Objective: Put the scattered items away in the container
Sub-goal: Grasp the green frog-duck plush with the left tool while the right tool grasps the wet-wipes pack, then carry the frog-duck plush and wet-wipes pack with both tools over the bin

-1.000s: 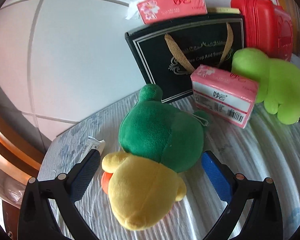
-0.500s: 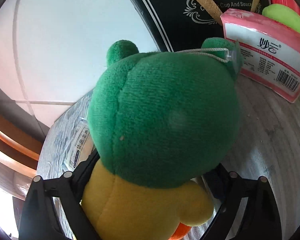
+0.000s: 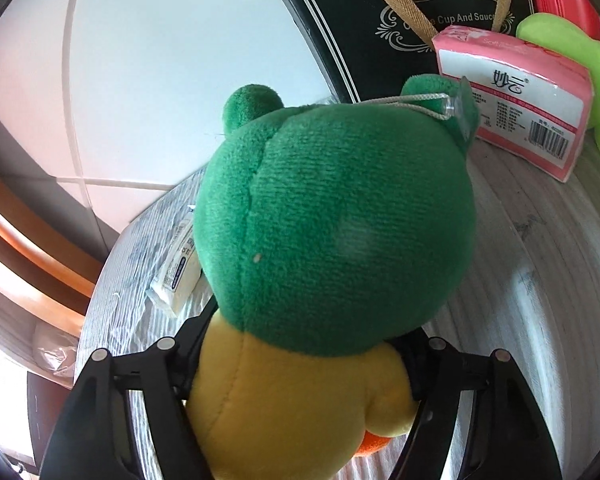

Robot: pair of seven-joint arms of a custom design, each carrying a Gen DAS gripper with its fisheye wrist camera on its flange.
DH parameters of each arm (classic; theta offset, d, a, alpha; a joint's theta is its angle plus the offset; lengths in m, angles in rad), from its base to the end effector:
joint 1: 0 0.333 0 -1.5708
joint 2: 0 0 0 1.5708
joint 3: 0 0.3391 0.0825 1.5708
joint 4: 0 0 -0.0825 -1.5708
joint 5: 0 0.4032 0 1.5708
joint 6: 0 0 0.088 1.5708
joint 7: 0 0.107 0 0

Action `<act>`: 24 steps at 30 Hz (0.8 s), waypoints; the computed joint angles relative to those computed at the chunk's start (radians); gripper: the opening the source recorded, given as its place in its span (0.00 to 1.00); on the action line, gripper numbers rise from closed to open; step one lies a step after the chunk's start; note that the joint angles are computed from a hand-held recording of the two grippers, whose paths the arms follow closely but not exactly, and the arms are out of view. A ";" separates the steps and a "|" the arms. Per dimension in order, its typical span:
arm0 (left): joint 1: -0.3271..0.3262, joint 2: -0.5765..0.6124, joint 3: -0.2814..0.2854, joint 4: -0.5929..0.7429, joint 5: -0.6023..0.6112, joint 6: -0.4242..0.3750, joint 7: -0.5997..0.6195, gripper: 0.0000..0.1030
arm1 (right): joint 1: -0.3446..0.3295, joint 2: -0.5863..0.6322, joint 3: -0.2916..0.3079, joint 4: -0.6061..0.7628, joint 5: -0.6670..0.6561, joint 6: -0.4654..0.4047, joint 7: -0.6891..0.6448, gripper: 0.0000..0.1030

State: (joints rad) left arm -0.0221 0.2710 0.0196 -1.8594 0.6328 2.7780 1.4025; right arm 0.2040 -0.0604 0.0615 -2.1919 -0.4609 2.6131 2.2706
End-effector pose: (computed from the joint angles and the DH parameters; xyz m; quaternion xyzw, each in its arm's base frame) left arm 0.6859 -0.0290 0.4539 -0.5311 0.7661 -0.1022 0.3472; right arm 0.5508 0.1604 0.4758 -0.6473 0.7081 -0.2225 0.1734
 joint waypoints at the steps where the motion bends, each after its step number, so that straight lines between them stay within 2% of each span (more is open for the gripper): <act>1: 0.000 -0.019 0.002 -0.028 0.004 0.005 -0.005 0.69 | 0.002 -0.009 0.001 -0.006 0.007 0.000 -0.005 0.22; 6: 0.017 -0.128 -0.012 -0.168 0.023 0.014 -0.021 0.69 | 0.016 -0.069 0.013 -0.053 0.087 -0.006 -0.057 0.22; 11: 0.053 -0.254 -0.055 -0.306 -0.041 0.002 0.016 0.69 | 0.041 -0.138 0.034 -0.103 0.185 -0.030 -0.104 0.22; 15: 0.069 -0.343 -0.084 -0.378 -0.179 -0.044 0.094 0.69 | 0.067 -0.194 0.052 -0.132 0.245 -0.064 -0.139 0.22; 19: 0.064 -0.452 -0.106 -0.424 -0.301 -0.134 0.152 0.69 | 0.096 -0.246 0.070 -0.133 0.302 -0.127 -0.170 0.22; 24: 0.060 -0.566 -0.108 -0.463 -0.398 -0.209 0.209 0.69 | 0.119 -0.311 0.083 -0.133 0.342 -0.178 -0.196 0.22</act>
